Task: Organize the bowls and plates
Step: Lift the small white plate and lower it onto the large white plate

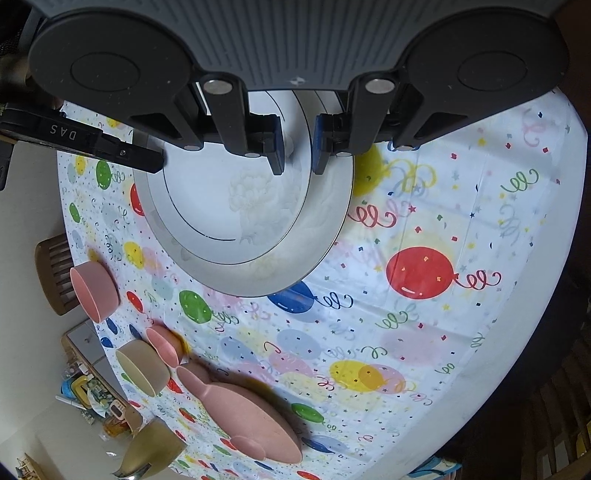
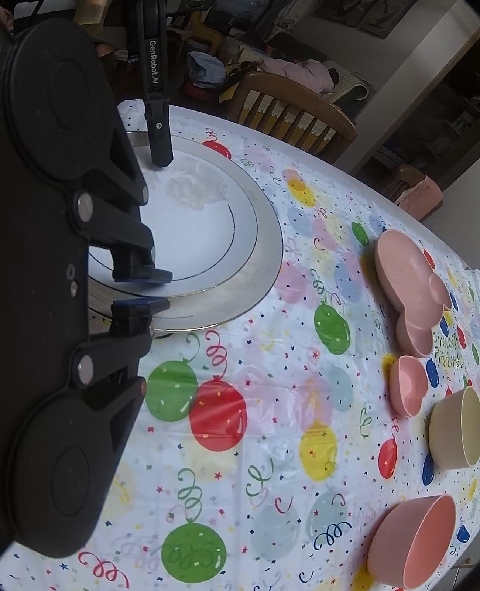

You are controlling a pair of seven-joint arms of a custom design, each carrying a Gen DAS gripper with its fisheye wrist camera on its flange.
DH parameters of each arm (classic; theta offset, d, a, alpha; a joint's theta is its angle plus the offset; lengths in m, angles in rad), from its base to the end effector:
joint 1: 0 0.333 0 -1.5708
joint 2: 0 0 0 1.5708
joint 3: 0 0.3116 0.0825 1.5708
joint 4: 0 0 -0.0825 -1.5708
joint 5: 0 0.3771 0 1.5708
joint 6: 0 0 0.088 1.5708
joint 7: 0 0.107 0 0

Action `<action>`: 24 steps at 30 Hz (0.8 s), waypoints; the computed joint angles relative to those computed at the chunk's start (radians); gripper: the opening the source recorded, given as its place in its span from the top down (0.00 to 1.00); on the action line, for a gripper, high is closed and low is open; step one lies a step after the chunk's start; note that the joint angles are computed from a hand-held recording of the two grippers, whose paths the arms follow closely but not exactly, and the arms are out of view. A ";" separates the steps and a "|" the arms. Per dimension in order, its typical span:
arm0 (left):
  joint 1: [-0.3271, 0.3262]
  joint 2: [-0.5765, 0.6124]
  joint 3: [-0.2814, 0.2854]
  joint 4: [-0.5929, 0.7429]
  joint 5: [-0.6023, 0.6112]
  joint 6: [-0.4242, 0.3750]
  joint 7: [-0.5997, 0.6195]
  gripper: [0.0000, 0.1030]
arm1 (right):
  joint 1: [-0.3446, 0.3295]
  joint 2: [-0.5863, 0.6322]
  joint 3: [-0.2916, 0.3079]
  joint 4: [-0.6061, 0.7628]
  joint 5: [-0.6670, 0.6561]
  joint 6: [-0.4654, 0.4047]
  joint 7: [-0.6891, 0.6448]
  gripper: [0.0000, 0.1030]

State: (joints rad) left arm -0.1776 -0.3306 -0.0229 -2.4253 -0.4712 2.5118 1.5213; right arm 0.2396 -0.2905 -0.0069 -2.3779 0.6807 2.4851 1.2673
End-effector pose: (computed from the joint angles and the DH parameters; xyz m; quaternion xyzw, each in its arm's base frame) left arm 0.4593 -0.0901 0.4743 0.7386 -0.6203 0.2637 0.0103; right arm 0.4682 0.1080 0.4752 -0.6947 0.6472 0.0363 0.3118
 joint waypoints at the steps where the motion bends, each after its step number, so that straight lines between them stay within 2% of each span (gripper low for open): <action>1: 0.001 0.000 -0.002 0.000 0.004 -0.001 -0.003 0.85 | 0.000 0.001 0.001 0.000 -0.003 0.000 0.002 0.93; 11: 0.004 0.001 -0.002 0.001 0.010 -0.010 -0.006 0.85 | 0.003 0.008 0.009 0.001 -0.024 0.013 0.006 0.92; 24: 0.011 -0.001 -0.001 0.011 0.023 -0.024 -0.002 0.85 | -0.004 0.016 0.041 0.027 -0.184 0.002 0.080 0.90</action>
State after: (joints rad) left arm -0.1663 -0.3318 -0.0239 -2.4148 -0.4481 2.4881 1.5191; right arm 0.2353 -0.2740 0.0341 -2.3508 0.4965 2.4875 1.3471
